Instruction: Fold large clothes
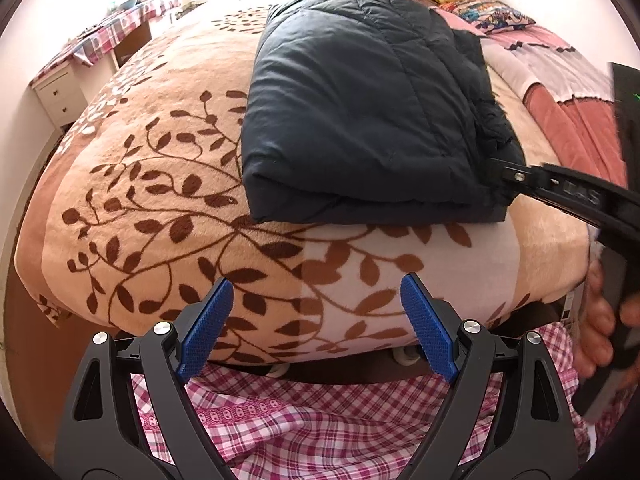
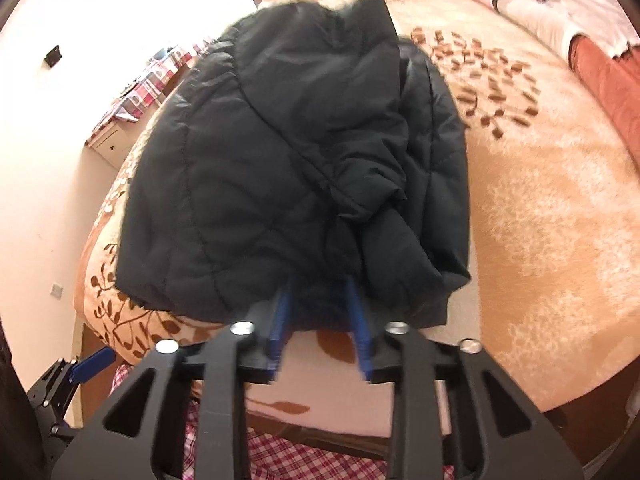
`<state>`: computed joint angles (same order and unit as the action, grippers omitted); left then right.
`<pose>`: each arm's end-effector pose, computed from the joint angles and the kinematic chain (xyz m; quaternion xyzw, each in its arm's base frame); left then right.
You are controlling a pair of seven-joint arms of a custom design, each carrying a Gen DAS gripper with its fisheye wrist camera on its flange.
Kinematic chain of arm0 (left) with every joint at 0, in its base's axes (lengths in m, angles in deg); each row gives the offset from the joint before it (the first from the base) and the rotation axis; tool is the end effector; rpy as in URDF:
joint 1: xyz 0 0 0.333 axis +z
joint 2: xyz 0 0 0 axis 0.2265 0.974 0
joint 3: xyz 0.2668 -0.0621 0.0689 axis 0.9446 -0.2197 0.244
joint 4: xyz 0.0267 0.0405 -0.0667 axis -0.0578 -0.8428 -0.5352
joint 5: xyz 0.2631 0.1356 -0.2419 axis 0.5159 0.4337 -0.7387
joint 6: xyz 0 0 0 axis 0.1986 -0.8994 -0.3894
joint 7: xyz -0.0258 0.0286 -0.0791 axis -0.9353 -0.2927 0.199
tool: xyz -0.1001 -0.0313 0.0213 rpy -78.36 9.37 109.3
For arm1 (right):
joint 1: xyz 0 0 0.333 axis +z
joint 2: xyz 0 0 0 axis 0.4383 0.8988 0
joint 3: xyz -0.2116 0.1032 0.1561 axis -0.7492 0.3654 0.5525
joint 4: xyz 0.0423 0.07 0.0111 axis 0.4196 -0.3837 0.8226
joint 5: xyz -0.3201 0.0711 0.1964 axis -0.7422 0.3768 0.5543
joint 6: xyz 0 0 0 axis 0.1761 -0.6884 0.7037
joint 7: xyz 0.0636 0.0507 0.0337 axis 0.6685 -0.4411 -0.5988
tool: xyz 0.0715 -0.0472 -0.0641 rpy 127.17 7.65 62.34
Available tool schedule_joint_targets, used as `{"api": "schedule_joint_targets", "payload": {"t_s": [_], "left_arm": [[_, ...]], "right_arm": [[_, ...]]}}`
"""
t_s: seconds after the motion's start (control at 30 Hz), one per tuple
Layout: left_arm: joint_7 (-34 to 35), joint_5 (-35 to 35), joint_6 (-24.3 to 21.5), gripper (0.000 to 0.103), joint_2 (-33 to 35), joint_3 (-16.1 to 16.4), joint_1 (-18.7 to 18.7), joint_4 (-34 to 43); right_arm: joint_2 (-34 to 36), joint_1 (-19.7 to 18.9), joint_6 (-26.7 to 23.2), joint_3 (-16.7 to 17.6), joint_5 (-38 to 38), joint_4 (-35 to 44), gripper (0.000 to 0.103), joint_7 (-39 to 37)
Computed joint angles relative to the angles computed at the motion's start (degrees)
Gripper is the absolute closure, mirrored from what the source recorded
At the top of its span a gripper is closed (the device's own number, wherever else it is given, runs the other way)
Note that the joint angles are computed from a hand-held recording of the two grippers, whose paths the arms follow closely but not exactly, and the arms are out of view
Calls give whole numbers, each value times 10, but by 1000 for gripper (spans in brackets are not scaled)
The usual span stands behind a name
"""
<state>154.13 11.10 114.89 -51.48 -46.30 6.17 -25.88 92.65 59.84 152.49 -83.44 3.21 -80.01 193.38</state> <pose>0.6308 -0.2074 0.3429 -0.5590 0.7895 -0.2361 0.0925 0.6203 0.3893 0.3659 -0.5552 0.7805 -0.1297 0.2564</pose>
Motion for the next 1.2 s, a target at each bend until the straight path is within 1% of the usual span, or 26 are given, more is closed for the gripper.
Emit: {"api": "schedule_joint_targets", "payload": {"t_s": [0.1, 0.13, 0.17, 0.23, 0.33, 0.4, 0.53, 0.6, 0.7, 0.8, 0.93, 1.2], "left_arm": [[-1, 3, 9, 18, -6, 0, -3, -7], [1, 3, 10, 18, -8, -1, -2, -10], [1, 3, 15, 18, -12, -1, -3, -15], [-1, 6, 20, 18, -18, 0, -5, -22], [-9, 8, 29, 18, -29, 2, -8, -34], [-21, 15, 36, 18, -36, 6, -13, -43], [-38, 30, 43, 18, -47, 12, -19, -59], [-45, 33, 46, 18, -50, 12, -19, -63], [-58, 38, 43, 18, -50, 15, -21, -64], [-72, 48, 40, 18, -51, 18, -23, -67], [-81, 56, 35, 18, -53, 19, -24, -69], [-94, 67, 30, 18, -54, 20, -26, -70]], "right_arm": [[-38, 31, 0, -21, -52, -32, 64, 24], [-53, 43, -3, -28, -76, -46, 60, 41], [-64, 51, -8, -32, -97, -55, 53, 57], [-95, 79, -28, -47, -166, -84, 50, 110], [-120, 92, -58, -41, -225, -110, 49, 145], [-128, 93, -79, -29, -243, -122, 49, 164], [-137, 77, -87, 3, -247, -149, 49, 202], [-140, 68, -79, 19, -246, -162, 49, 221], [-133, 55, -75, 38, -227, -162, 49, 204], [-124, 49, -73, 44, -208, -157, 49, 192], [-115, 43, -58, 49, -176, -156, 49, 164], [-119, 47, -42, 42, -151, -169, 49, 156]]}}
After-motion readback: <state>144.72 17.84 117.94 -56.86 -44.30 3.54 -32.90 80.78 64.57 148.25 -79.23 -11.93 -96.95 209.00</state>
